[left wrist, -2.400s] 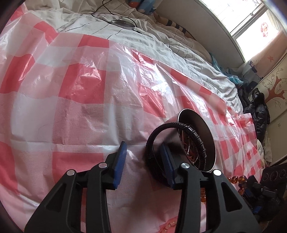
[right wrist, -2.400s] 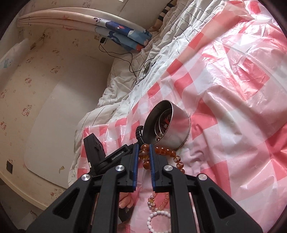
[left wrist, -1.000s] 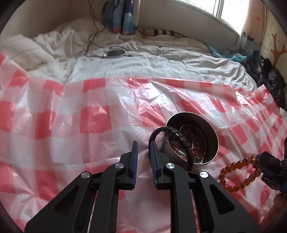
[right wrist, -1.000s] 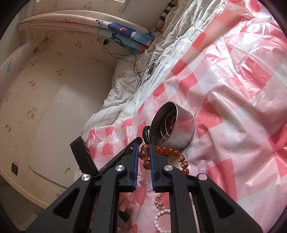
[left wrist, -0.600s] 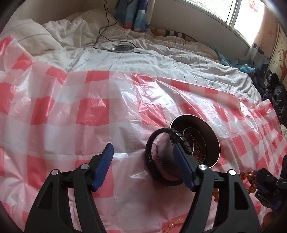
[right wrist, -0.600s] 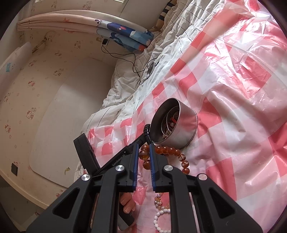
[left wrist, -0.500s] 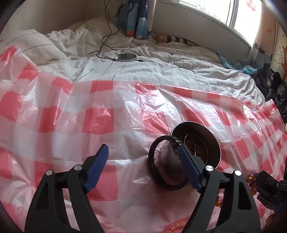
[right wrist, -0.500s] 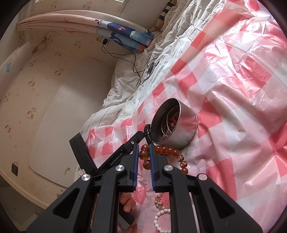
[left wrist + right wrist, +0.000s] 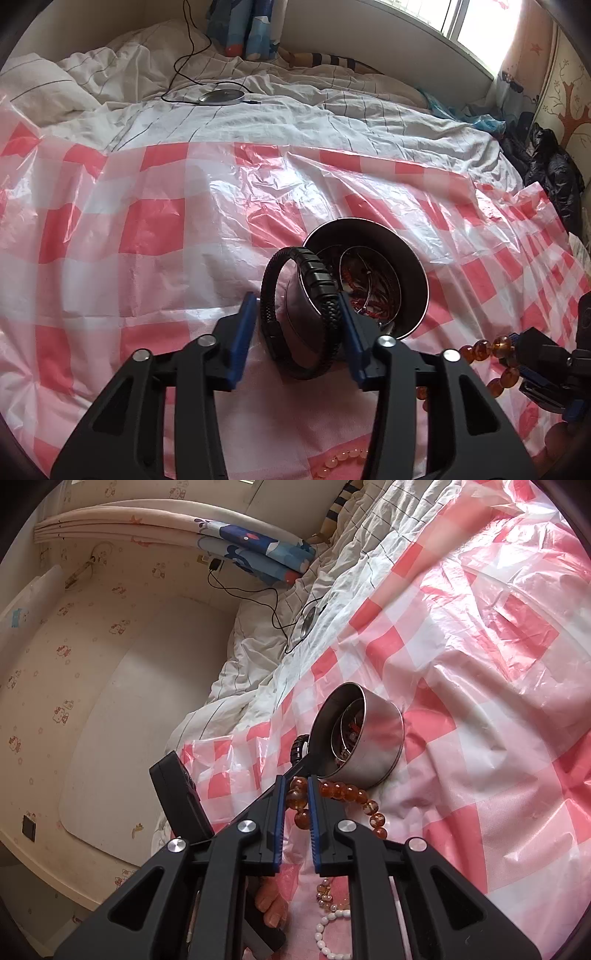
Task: Organize jewelry
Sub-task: 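Push the black bracelet into the tin with the left tool while the right tool holds the amber beads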
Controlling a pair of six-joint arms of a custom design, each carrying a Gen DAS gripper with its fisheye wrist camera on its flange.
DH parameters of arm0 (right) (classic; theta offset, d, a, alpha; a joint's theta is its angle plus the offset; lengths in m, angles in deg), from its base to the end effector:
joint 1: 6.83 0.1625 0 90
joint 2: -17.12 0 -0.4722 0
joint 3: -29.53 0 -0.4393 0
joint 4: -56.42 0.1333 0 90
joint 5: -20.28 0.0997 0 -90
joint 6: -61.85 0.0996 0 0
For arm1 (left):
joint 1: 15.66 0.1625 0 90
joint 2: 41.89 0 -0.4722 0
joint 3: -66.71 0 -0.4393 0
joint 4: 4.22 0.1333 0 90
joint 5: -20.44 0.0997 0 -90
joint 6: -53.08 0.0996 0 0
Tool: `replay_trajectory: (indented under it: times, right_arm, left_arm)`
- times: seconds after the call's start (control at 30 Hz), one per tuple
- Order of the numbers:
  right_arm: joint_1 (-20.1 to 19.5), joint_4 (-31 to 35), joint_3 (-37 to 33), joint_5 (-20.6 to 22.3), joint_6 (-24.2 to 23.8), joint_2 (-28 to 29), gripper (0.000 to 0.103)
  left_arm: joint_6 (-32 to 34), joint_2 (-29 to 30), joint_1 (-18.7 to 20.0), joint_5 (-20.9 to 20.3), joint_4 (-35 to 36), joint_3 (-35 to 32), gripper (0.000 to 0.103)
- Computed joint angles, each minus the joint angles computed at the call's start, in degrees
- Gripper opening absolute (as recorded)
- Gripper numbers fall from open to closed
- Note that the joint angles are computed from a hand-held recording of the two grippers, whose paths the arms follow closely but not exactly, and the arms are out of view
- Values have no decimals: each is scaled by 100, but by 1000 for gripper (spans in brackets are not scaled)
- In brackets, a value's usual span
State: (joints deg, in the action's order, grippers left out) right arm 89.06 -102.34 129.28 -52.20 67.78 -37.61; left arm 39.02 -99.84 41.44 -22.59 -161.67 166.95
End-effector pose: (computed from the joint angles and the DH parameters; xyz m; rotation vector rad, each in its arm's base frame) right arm 0.2356 -0.6922 0.1905 -0.0881 2.7494 -0.5312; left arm -0.2043 -0.6952 0.2480 0.1635 2.4093 -0.9081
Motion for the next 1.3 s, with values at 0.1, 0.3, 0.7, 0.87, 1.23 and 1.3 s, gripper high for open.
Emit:
replay_trajectory:
  times: [0.1, 0.3, 0.7, 0.87, 1.23, 1.3]
  right_arm:
    - [5, -21, -4, -11, 12, 12, 13]
    - [-53, -221, 42, 153, 104, 13, 13]
    - [-118, -676, 95, 379, 260, 24, 13]
    - [-160, -813, 113, 528, 328, 14, 13]
    - [-223, -967, 134, 647, 443, -8, 13]
    - [-210, -955, 131, 642, 419, -12, 13]
  left_arm:
    - [-121, -192, 126, -569, -78, 74, 24]
    - [-306, -485, 326, -1276, -248, 222, 11]
    - [928, -363, -73, -566, -1052, 233, 10]
    - [1322, -207, -193, -685, -1306, 134, 10]
    - [-67, 151, 222, -1292, 223, -591, 21]
    - [-55, 94, 188, -977, 230, -546, 30]
